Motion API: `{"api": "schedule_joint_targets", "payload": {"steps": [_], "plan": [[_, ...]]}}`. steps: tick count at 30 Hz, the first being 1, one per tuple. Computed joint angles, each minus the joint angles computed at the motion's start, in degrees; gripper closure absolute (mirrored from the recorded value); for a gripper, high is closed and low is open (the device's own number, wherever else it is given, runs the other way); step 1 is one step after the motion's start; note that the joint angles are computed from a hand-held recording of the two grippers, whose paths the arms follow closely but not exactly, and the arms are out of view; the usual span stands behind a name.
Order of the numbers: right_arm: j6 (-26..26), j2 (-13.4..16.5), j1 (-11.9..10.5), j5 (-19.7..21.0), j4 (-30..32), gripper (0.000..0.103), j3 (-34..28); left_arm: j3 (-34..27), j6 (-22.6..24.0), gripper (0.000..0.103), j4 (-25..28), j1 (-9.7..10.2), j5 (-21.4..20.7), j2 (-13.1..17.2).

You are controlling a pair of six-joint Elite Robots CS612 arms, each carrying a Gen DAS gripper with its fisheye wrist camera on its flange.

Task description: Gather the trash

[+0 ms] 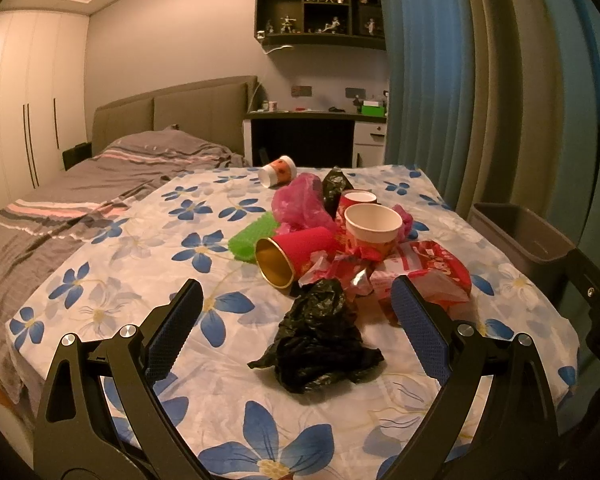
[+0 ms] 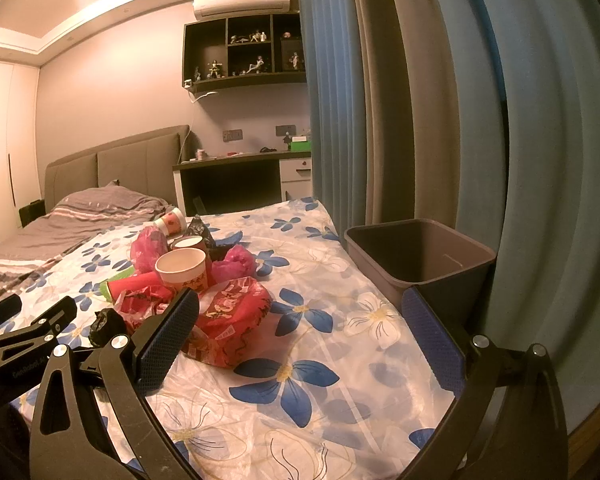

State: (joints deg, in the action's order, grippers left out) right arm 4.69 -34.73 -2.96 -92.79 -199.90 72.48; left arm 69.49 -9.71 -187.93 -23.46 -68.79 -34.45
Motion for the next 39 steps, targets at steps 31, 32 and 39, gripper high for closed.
{"api": "schedule_joint_targets", "payload": {"steps": [31,32,39], "plan": [[-0.07,0.01,-0.03,0.05,0.06,0.005,0.00,-0.12,-0.54,0.010,0.30,-0.16,-0.10,0.07],[-0.14,0.00,-0.03,0.02,0.10,0.005,0.00,-0.10,-0.57,0.010,0.30,-0.17,-0.15,0.06],[-0.16,-0.06,-0.03,-0.05,0.09,0.005,0.05,-0.89,-0.78,0.010,0.69,-0.56,-0.02,0.62]]}}
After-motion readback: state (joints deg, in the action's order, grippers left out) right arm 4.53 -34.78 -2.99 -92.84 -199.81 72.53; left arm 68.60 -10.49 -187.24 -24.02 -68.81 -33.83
